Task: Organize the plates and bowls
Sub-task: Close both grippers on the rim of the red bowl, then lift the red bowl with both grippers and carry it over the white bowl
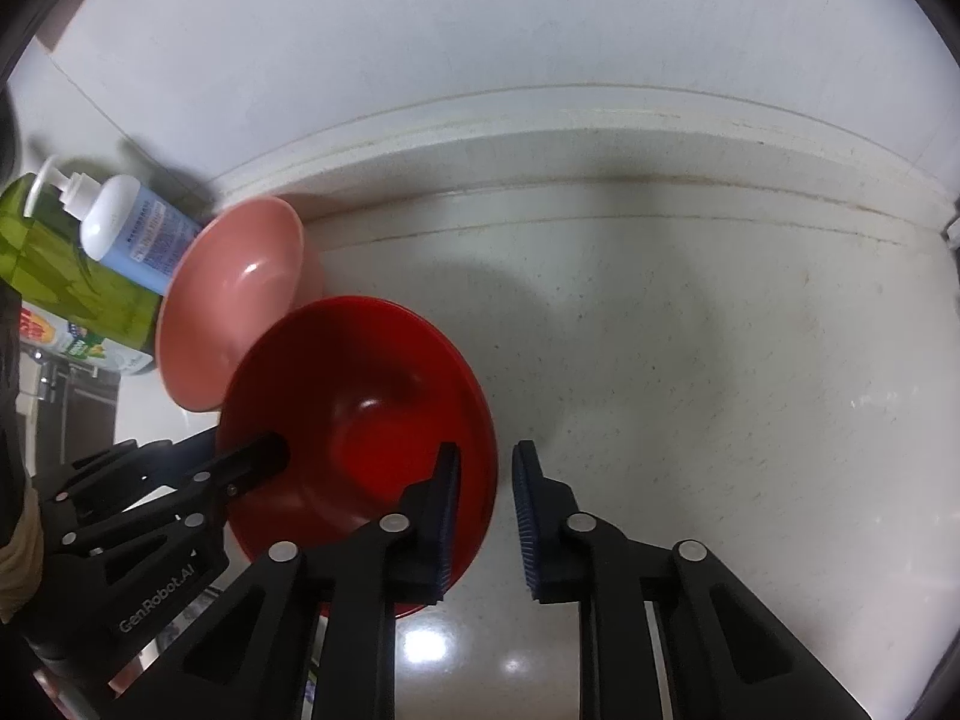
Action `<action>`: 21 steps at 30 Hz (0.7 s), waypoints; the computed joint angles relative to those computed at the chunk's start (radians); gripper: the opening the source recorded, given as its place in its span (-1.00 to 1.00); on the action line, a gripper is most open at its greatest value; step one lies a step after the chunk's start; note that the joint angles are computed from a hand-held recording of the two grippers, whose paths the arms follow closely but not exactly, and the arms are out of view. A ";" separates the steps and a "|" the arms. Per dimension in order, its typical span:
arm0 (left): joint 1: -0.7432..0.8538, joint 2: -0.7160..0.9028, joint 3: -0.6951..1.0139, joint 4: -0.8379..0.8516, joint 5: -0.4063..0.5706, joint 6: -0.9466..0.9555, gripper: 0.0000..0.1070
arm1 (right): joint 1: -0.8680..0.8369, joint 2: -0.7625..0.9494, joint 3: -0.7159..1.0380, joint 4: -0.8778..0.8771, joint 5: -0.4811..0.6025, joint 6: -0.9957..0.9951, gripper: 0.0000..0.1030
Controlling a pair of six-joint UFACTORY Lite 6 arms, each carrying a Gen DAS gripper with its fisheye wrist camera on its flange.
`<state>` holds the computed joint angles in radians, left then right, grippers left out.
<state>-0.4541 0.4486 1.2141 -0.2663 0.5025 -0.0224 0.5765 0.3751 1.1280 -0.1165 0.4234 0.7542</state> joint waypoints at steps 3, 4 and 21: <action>-0.008 0.023 0.024 -0.009 0.003 0.004 -0.68 | -0.004 0.004 -0.005 0.003 -0.007 -0.006 -0.77; -0.012 0.027 0.028 0.001 0.001 -0.009 -0.68 | -0.006 0.007 -0.004 0.014 -0.010 -0.018 -0.77; -0.023 -0.118 -0.078 0.007 -0.017 -0.029 -0.72 | 0.023 -0.072 -0.055 -0.080 -0.003 0.108 -0.80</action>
<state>-0.4774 0.3304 1.1362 -0.2593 0.4854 -0.0516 0.5995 0.3034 1.0731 -0.1963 0.4200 0.8617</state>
